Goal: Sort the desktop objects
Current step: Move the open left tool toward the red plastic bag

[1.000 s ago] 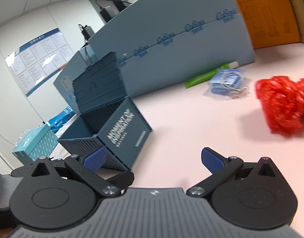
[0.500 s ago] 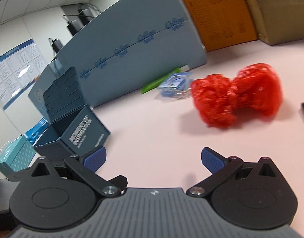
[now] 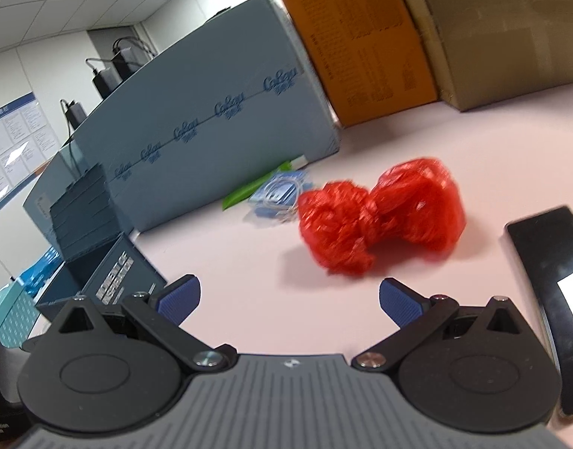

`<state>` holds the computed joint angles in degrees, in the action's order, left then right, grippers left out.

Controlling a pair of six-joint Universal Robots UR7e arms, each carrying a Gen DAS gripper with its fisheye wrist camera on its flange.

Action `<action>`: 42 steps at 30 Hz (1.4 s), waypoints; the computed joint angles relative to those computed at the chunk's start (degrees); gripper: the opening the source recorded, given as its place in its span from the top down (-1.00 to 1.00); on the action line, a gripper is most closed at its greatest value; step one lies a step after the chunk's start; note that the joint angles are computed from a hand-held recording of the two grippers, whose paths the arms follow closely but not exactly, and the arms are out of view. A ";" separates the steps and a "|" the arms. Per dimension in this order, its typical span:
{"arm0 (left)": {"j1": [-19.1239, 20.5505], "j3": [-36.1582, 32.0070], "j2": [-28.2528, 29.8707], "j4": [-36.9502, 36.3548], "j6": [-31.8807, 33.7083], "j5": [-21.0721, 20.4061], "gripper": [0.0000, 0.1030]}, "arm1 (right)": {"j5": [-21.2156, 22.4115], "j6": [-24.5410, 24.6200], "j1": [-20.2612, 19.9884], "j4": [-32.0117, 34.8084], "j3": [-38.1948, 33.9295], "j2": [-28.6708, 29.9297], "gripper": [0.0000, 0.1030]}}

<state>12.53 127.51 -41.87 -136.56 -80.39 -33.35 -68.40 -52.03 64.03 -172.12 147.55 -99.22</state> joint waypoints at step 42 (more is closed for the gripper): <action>8.27 -3.87 4.15 -14.09 10.97 4.18 -0.78 | -6.83 7.78 4.55 -24.39 -7.72 16.11 -1.00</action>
<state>20.79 123.64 -37.72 -150.64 -69.42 -29.17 -75.23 -44.24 68.59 -196.51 139.84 -83.11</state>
